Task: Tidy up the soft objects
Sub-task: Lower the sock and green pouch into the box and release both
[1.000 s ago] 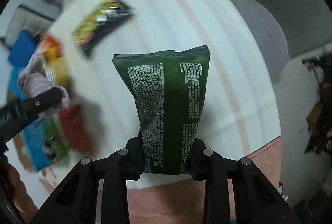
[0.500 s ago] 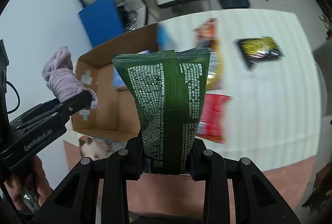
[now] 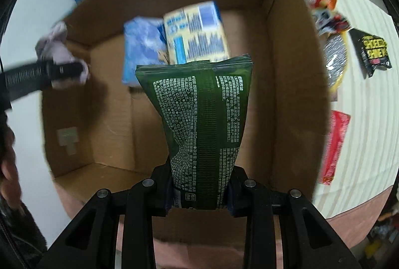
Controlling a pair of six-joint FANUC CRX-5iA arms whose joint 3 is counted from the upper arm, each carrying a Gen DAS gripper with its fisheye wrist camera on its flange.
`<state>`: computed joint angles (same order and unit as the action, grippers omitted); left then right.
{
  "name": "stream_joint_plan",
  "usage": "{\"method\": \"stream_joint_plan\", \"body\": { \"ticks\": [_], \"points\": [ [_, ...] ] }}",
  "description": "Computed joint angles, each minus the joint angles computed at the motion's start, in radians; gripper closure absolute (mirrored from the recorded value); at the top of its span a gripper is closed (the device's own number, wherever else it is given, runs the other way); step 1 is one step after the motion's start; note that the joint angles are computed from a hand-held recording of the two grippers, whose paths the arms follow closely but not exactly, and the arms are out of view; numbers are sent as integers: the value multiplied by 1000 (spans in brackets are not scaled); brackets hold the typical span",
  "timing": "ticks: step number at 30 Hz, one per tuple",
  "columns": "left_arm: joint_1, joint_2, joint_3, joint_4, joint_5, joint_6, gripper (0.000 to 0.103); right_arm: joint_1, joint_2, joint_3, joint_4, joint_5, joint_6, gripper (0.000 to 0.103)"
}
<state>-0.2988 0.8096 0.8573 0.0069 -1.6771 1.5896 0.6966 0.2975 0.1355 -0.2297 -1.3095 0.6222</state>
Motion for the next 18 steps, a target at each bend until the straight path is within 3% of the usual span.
{"method": "stream_joint_plan", "body": {
  "ticks": [7,12,15,16,18],
  "points": [
    [-4,70,51,11,-29,-18,57,6,87,33,-13,-57,3,68],
    [5,123,137,31,-111,-3,56,4,122,67,-15,-86,11,65],
    [16,138,163,68,-129,14,50,7,137,86,-4,-94,6,40],
    [16,131,156,68,-124,10,40,8,133,84,1,-91,1,28],
    [13,131,172,59,-129,3,24,9,132,93,-4,-84,-3,23]
  ]
}}
